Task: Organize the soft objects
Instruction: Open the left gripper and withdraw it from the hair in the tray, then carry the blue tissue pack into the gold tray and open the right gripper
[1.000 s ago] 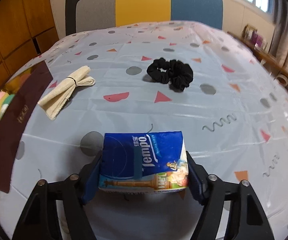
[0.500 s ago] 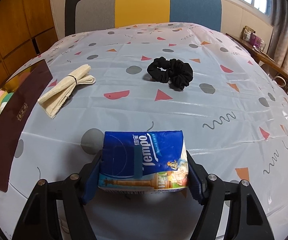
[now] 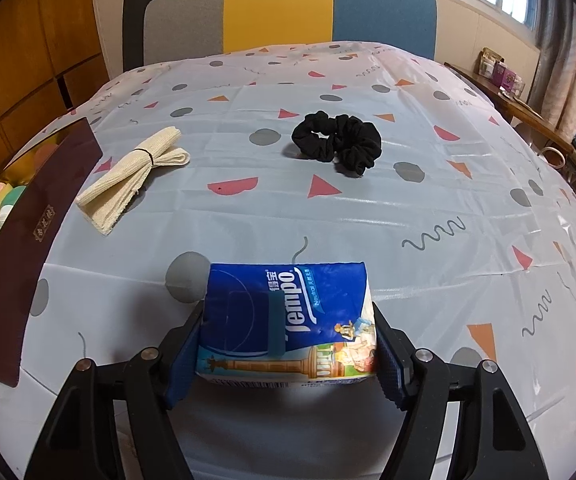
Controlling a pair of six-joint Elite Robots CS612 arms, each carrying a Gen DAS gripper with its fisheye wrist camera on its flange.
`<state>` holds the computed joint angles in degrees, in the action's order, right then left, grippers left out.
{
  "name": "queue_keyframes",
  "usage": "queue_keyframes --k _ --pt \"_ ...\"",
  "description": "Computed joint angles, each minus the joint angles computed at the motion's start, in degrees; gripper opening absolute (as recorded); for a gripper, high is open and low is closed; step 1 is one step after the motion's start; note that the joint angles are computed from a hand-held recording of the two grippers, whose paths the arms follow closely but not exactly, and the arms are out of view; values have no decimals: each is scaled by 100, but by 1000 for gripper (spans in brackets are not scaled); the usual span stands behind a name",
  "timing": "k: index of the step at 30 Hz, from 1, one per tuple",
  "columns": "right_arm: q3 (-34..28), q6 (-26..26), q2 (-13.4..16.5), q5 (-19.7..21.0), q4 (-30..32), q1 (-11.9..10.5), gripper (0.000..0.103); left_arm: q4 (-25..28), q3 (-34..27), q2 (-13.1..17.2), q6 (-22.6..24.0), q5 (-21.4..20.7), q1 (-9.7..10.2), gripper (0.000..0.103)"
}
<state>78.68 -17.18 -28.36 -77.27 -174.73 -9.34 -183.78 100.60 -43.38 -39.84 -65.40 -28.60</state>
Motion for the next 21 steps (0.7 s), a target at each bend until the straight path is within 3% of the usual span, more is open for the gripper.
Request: queue_keyframes --k 10,21 --pt "184 -24 -190 420 82 47 73 -29 83 -22 -128 -9 25 54" --pt "601 -679 -636 1725 -230 276 73 -75 150 -48 -242 55 26 54"
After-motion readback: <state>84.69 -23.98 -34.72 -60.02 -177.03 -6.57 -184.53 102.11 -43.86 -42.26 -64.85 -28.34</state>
